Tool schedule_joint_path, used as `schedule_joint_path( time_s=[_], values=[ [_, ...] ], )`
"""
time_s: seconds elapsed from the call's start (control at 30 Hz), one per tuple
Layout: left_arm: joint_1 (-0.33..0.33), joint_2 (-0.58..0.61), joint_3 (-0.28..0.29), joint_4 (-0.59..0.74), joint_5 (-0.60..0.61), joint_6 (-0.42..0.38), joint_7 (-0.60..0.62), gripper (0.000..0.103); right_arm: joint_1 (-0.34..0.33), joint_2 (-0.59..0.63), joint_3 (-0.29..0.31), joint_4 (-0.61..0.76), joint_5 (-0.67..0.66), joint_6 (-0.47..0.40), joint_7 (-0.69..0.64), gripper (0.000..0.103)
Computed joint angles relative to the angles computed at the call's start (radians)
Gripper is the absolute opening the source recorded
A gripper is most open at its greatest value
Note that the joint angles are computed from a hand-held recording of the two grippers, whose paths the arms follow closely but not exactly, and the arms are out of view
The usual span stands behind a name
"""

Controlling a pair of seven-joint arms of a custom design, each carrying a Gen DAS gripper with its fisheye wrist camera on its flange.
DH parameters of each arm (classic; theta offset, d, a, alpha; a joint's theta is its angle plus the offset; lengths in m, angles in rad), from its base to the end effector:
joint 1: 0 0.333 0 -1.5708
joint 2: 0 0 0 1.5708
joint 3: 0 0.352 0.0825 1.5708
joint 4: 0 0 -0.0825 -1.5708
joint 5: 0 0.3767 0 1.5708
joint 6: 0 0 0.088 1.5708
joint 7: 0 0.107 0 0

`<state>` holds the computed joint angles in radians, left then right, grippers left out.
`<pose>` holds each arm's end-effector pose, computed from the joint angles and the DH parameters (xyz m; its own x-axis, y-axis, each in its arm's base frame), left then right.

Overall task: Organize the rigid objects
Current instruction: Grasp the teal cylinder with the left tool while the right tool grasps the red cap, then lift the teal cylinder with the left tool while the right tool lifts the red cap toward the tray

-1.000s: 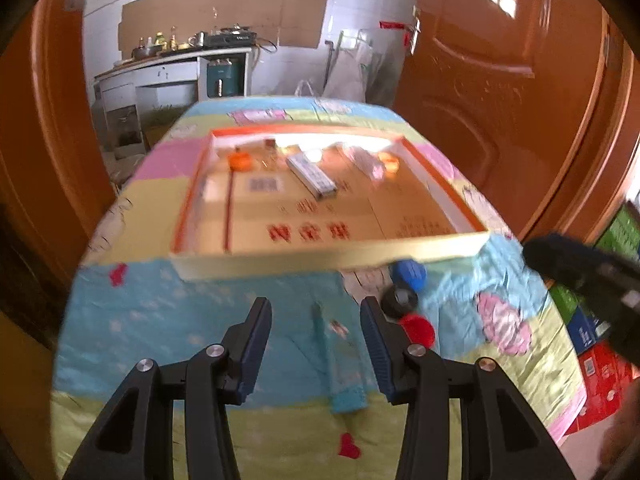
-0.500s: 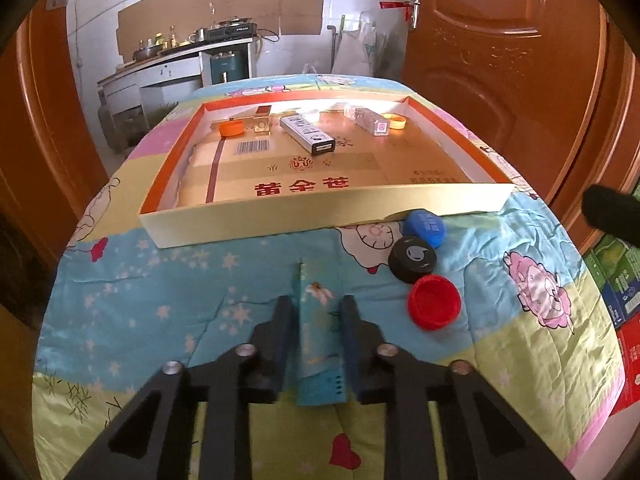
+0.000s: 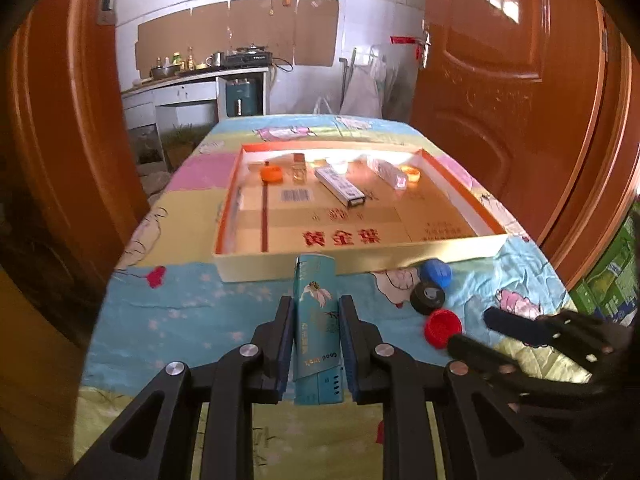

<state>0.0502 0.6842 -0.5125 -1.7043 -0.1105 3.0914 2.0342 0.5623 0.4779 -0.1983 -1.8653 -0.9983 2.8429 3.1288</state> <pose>0.6983 -0.2457 0.3551 -0.5767 -0.8143 0.0656 -0.5848 0.3554 -0.7291 0.6078 0.2951 0.3362 -0.2128 -0.9731 -0.0882 -0.7241 0.2176 -0.6545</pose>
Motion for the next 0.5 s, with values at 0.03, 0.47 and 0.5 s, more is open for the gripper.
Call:
schedule_joint_path(
  time_s=[0.03,0.47,0.5],
  values=[
    [0.010,0.000,-0.008,0.001,-0.002,0.001,0.003,0.022,-0.008,0.011,0.010,0.011,0.017,-0.007,-0.020,0.043],
    [0.048,0.024,-0.035,0.028,-0.035,-0.033,0.034,0.022,-0.002,0.074,0.007,0.071,0.180,-0.043,-0.149,0.030],
    [0.050,0.025,-0.037,0.029,-0.039,-0.034,0.037,0.022,0.003,0.070,0.002,0.066,0.183,-0.040,-0.150,0.030]
  ],
)
